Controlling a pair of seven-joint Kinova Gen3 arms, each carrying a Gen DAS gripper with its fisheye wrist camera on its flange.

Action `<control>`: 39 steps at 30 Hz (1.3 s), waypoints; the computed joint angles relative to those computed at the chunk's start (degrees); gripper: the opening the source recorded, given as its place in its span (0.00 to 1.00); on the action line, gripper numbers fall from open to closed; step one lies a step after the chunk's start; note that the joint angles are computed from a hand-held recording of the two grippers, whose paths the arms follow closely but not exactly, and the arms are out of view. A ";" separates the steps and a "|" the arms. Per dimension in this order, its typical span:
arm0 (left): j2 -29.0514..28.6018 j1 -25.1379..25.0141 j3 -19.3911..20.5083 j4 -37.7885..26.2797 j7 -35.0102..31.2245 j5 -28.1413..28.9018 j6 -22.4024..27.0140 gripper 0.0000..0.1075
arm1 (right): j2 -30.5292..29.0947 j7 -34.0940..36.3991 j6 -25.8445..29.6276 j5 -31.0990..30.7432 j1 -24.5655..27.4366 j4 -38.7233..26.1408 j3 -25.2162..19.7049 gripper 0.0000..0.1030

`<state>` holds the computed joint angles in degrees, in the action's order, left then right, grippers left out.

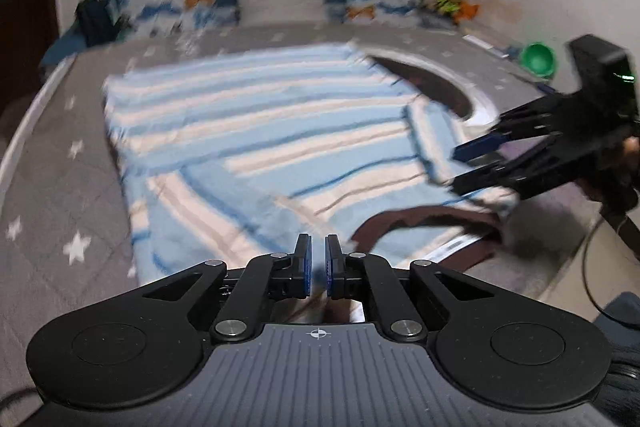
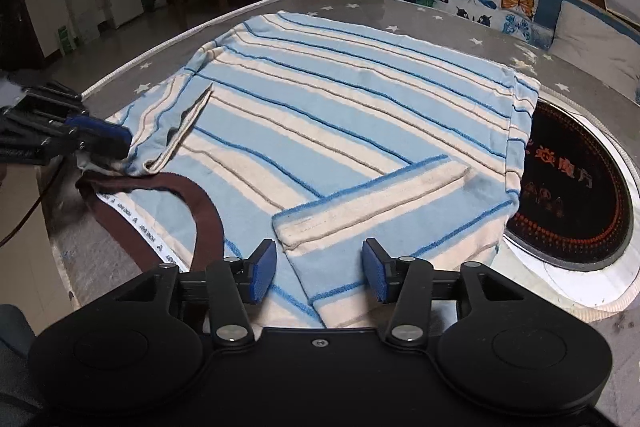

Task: Fold clothes
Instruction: 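Grasp the shirt edge with the left gripper and lift it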

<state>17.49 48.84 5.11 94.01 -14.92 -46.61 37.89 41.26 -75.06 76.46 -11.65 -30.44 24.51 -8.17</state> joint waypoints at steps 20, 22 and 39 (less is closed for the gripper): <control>1.53 0.27 1.38 -1.42 9.16 -6.41 16.31 0.08 | -1.59 0.26 -0.87 0.56 0.62 3.00 -0.04 0.53; 1.17 0.56 1.20 -0.91 10.31 -6.62 16.81 0.06 | -1.70 0.47 -0.98 0.53 0.68 3.18 -0.07 0.53; -8.05 -1.86 9.68 8.32 -4.78 -9.42 5.47 0.21 | -7.52 14.82 2.39 -4.70 3.99 10.03 -3.69 0.53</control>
<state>9.44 46.98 14.79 102.32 -19.70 -56.03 43.36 33.74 -60.24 78.84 -16.36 -26.46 34.54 -11.86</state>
